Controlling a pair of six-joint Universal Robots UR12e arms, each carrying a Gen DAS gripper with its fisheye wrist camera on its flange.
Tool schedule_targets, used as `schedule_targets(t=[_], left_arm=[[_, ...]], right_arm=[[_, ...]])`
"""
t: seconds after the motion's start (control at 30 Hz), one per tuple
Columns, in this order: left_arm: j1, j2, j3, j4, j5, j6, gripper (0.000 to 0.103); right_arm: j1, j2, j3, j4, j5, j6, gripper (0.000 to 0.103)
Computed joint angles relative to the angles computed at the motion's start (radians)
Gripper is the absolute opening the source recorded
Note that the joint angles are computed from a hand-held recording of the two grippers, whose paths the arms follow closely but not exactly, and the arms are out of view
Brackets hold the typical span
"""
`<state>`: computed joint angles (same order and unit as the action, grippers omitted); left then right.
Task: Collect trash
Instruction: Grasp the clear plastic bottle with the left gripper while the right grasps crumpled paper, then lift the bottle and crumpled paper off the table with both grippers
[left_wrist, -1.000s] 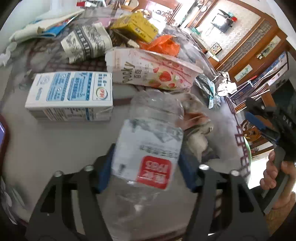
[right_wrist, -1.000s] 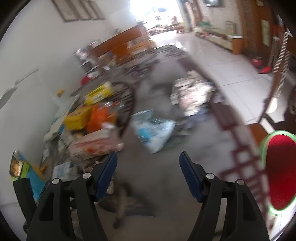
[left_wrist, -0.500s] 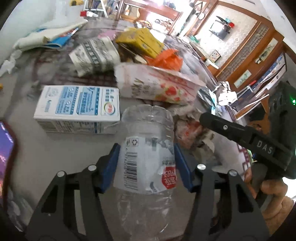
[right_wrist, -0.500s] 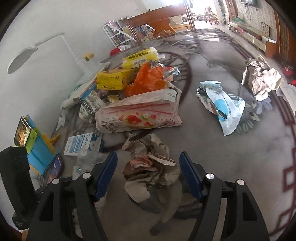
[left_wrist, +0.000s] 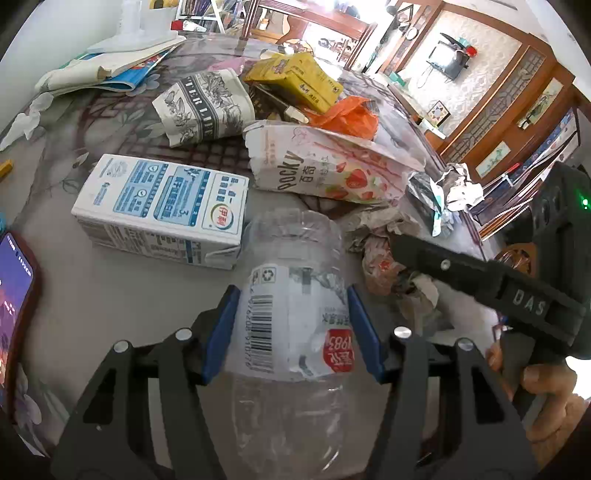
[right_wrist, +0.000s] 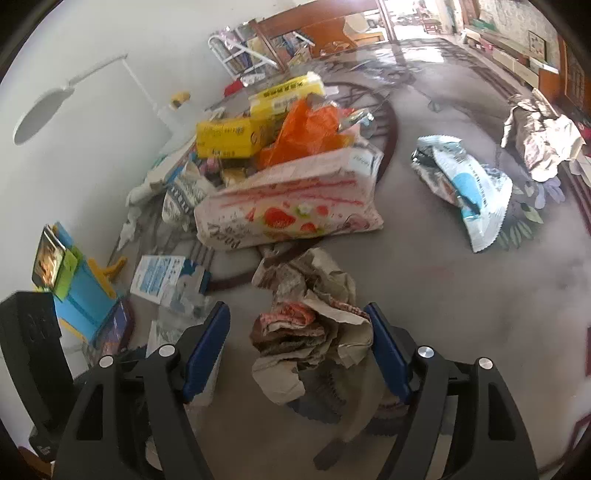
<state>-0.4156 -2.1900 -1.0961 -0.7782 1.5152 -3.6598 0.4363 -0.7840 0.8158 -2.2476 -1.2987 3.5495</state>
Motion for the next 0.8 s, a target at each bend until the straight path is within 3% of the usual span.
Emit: schedule_targets(t=[0.13, 0.2, 0.33, 0.6, 0.8], left_arm=[[0.000, 0.000, 0.000, 0.001, 0.003, -0.001, 0.057], [0.000, -0.001, 0.001, 0.000, 0.000, -0.004, 0.057], [0.002, -0.001, -0.002, 0.002, -0.008, -0.014, 0.058], [-0.007, -0.010, 0.013, -0.009, 0.018, 0.012, 0.076], [-0.003, -0.011, 0.009, -0.001, -0.015, 0.007, 0.077]], right_arm=[[-0.003, -0.003, 0.007, 0.000, 0.025, -0.002, 0.044], [-0.005, -0.008, 0.018, -0.018, 0.032, 0.005, 0.038], [-0.004, -0.014, 0.028, -0.043, 0.019, 0.003, 0.036], [-0.008, -0.026, 0.050, -0.105, 0.017, 0.026, 0.036], [-0.011, -0.030, 0.058, -0.124, 0.025, 0.043, 0.036]])
